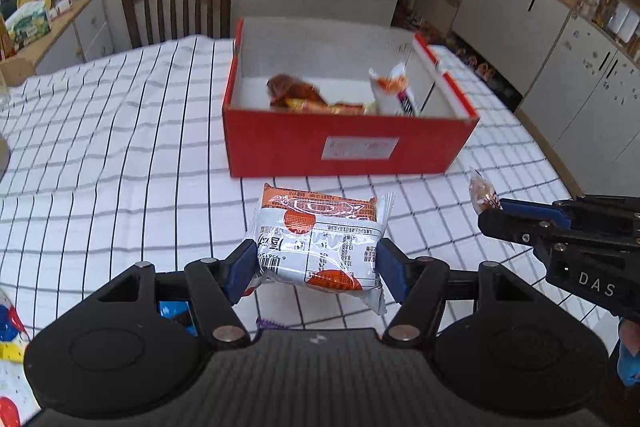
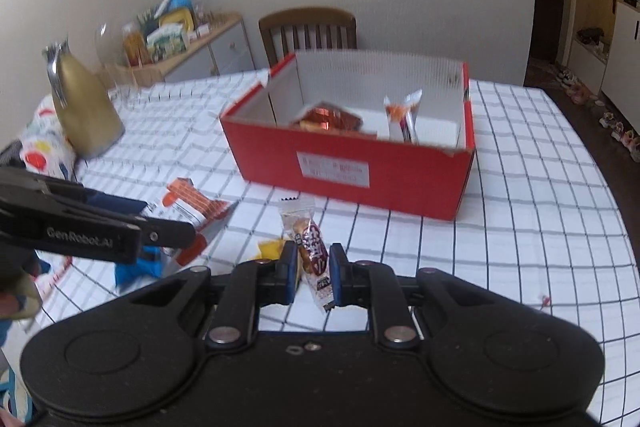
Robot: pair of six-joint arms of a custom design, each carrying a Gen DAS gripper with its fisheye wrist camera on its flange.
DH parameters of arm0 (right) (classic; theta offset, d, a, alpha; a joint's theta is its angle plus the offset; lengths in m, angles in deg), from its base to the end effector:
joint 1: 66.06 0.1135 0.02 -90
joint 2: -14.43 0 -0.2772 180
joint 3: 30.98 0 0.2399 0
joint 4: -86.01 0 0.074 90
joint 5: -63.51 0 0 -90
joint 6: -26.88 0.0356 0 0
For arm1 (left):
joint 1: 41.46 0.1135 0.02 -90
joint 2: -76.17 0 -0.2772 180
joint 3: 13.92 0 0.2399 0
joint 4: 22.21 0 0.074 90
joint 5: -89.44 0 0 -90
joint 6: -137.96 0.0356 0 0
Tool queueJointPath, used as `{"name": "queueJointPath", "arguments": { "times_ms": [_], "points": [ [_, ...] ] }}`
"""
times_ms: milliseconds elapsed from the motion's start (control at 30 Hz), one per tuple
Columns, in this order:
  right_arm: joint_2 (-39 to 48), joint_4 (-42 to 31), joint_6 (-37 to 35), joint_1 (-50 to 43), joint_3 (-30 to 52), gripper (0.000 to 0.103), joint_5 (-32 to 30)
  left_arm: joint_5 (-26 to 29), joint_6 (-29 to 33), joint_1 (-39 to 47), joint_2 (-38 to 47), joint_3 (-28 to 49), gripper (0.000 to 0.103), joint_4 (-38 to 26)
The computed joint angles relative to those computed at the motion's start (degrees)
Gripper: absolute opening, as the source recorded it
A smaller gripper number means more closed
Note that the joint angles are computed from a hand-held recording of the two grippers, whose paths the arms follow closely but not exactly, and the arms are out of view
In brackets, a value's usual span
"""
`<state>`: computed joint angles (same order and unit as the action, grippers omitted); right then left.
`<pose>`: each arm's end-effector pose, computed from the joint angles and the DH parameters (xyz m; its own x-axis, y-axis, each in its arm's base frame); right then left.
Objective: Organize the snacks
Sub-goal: 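Carry the pastry packet and small snack with both tools into the red box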
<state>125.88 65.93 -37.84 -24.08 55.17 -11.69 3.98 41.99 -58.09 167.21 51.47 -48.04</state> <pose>0.3141 0.2704 0.1918 -0.6976 -0.0723 -0.7128 -0.2382 0.9617 0.1355 0.2957 -0.0913 0.2011 -0.7802 0.1248 -0.6130 0.2528 0.9592 -0.1264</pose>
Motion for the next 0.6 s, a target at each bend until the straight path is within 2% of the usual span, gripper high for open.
{"name": "queueJointPath", "arguments": {
  "times_ms": [333, 600],
  "points": [
    [-1.0, -0.9, -2.5, -1.8, 5.9, 0.014, 0.7, -0.3, 0.1, -0.7, 0.4, 7.4, 0.065, -1.8],
    [2.0, -3.0, -6.8, -4.4, 14.3, 0.014, 0.5, -2.5, 1.1, -1.2, 6.1, 17.6, 0.065, -3.1]
  ]
}}
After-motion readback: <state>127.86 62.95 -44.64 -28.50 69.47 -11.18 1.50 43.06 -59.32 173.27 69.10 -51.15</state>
